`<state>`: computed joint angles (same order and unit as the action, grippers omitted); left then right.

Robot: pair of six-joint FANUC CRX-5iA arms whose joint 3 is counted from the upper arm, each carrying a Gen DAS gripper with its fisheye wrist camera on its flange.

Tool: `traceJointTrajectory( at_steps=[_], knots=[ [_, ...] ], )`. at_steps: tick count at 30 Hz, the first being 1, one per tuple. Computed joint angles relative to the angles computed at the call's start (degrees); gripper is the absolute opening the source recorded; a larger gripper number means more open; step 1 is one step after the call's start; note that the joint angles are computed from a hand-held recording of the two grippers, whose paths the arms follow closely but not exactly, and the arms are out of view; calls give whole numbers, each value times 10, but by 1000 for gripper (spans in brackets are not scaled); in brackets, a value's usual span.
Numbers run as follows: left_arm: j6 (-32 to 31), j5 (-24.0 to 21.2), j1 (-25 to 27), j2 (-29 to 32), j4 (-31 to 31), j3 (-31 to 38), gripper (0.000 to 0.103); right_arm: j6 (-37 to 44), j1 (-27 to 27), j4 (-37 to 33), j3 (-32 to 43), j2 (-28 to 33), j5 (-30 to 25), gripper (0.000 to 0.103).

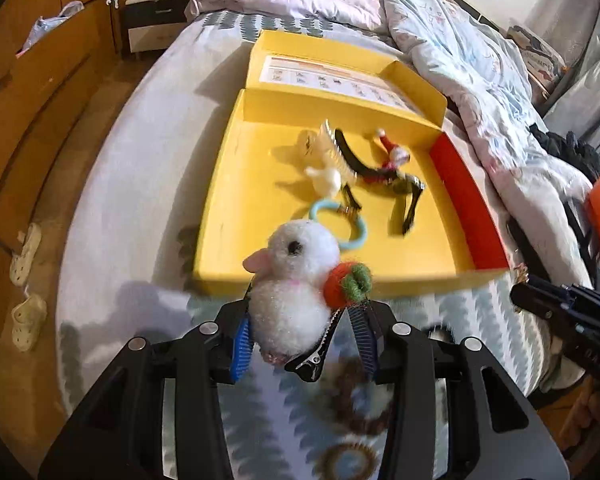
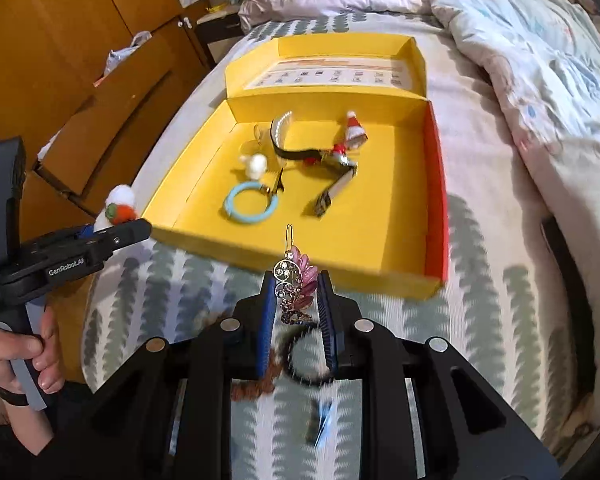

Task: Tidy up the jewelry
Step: 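Carry the bunny clip and pink charm into the yellow box and open both tools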

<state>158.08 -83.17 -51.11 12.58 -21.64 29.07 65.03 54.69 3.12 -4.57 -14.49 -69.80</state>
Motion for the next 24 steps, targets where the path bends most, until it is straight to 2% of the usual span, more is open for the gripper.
traceJointTrajectory(
  at_steps=[3,6,11,15,19,24],
  knots=[
    [-4,20,27,2,21,-13,43,15,-25,-9,30,39,-1,22],
    [-11,62,60,2,65,-37,43,32,-58,-32,57,74,3,22],
    [-33,42,79,34,66,3,43,57,-102,-70,85,121,7,22],
    [-34,25,95,46,69,7,43,71,-118,-87,96,144,6,22],
    [-43,51,122,43,112,-33,43,70,-127,-87,105,166,4,22],
    [-55,55,129,47,115,-33,43,58,-131,-74,111,179,8,22]
  ],
)
